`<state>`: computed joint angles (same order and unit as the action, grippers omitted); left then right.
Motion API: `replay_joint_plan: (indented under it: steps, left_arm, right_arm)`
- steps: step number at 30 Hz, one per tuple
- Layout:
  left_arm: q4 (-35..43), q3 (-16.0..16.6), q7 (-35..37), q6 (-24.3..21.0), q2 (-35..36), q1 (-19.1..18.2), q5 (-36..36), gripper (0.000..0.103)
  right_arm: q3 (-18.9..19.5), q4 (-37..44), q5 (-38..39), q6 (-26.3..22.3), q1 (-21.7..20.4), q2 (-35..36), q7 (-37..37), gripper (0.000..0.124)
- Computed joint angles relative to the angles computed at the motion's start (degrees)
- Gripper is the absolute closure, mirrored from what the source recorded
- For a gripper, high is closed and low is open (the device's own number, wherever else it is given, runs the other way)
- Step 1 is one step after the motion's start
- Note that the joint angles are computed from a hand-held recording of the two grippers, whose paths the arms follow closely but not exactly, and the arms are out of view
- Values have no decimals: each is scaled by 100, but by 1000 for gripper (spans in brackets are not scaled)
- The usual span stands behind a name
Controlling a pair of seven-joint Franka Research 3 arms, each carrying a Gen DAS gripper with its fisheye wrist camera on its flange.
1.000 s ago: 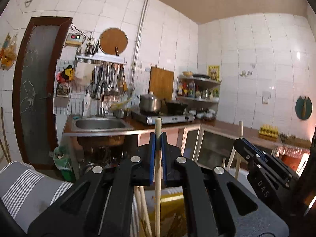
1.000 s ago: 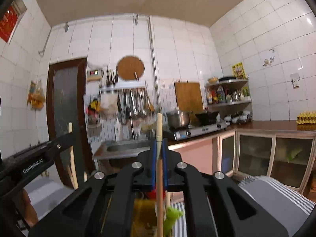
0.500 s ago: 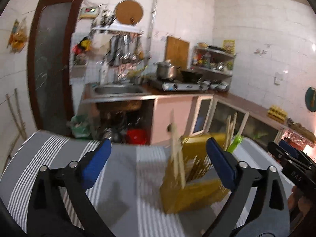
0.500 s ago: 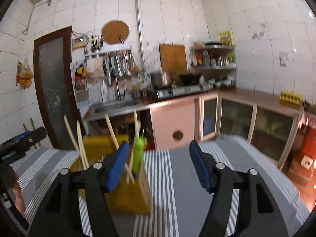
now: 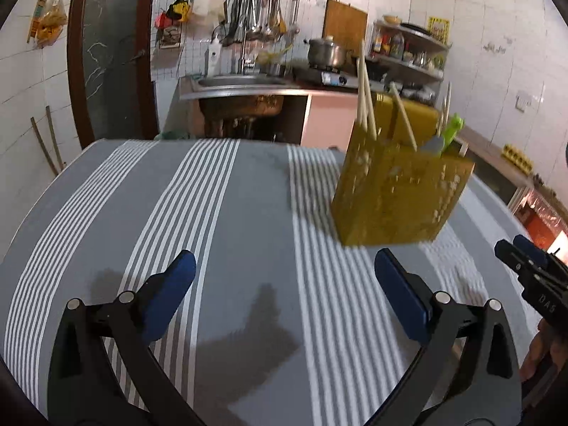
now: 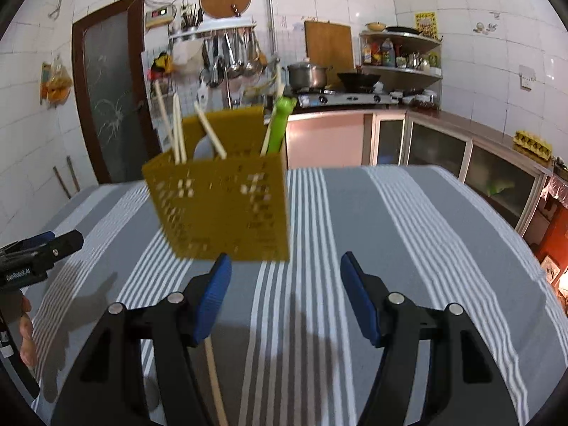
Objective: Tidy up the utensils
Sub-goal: 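Grasp the metal spoon with the left tool while the right tool grasps a chopstick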
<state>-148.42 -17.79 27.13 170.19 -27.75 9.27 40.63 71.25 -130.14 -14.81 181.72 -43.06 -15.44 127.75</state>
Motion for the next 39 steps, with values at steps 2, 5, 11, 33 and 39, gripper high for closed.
replay_joint_plan:
  steps: [2, 5, 11, 33, 39]
  left_arm:
    - [-146, 69, 80, -66, -109, -158, -88, 5]
    - [-337, 100, 176, -144, -301, -333, -198, 5]
    - [-544, 109, 320, -231, -431, -514, -410, 5]
    - [-638, 303, 658, -372, -166, -860, -747, 5]
    - [-639, 435, 975, -304, -113, -1111, -1046, 5]
  right_arm:
    - [-332, -147, 28, -37, 431, 53, -72, 61]
    - [-526, -224, -147, -163, 717, -4, -7, 61]
    - [-508, -327, -423, -232, 819, -6, 171, 61]
    - [-1004, 1009, -2564, -2500, 2054, 2164, 590, 116]
    - [-1439, 514, -1635, -2360, 2321, 1360, 492, 118]
